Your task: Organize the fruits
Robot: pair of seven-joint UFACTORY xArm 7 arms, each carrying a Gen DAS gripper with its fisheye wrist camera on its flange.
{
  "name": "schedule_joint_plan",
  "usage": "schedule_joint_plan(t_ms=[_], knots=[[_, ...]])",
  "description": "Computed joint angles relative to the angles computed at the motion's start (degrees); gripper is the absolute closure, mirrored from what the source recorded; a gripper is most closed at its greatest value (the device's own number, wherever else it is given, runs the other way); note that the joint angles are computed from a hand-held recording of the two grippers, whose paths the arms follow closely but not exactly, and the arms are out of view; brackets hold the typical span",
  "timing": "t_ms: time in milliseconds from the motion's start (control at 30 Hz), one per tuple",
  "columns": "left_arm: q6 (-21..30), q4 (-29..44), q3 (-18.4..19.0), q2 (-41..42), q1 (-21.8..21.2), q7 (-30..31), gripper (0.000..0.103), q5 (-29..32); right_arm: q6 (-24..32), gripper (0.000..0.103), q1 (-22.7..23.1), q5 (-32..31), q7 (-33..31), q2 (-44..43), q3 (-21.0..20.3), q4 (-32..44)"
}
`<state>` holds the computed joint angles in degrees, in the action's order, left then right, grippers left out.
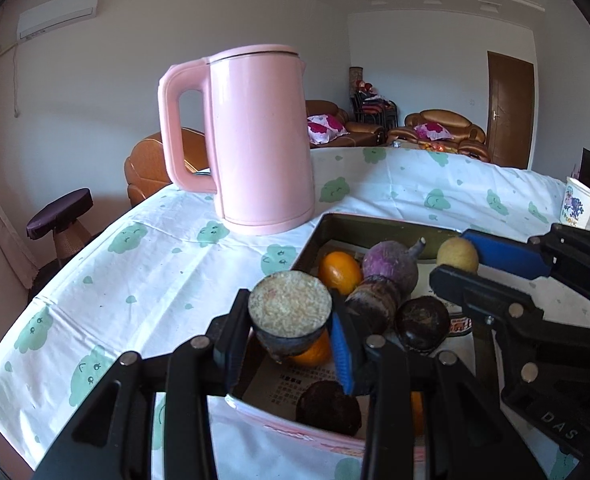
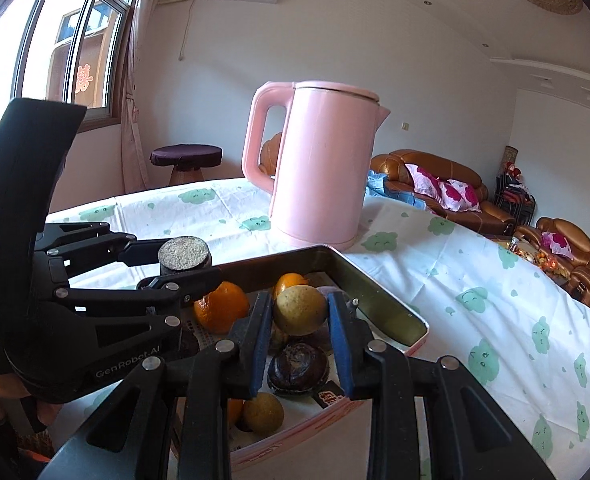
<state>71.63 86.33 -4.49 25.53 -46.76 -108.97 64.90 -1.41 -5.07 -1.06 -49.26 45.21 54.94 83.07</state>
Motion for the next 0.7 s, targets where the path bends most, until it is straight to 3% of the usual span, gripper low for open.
schedule_joint_plan(t_ms=[300, 367, 567, 700], knots=[[-0.9, -0.7, 0.2, 0.0, 0.0, -0.2, 0.061, -0.6, 3.1, 0.072, 4.0, 3.5, -1.2, -3.1, -5.0, 0.3], [-0.5, -1.0, 0.1, -0.3, -0.1, -0.7, 0.054, -0.4, 1.6, 0.062, 4.4, 4.1, -1.8, -3.8, -5.5, -0.5], [1.6, -2.4, -0.4, -2.0, -0.8, -3.8, 0.036, 1.8, -1.8, 0.054, 2.0, 3.7, -0.5, -4.6, -3.9, -3.0], [3.0, -2.7, -1.1, -3.1, -1.4, -5.6, 0.034, 4.4, -5.5, 0.053, -2.1, 1.7, 2.5, -5.8, -1.1, -6.2]])
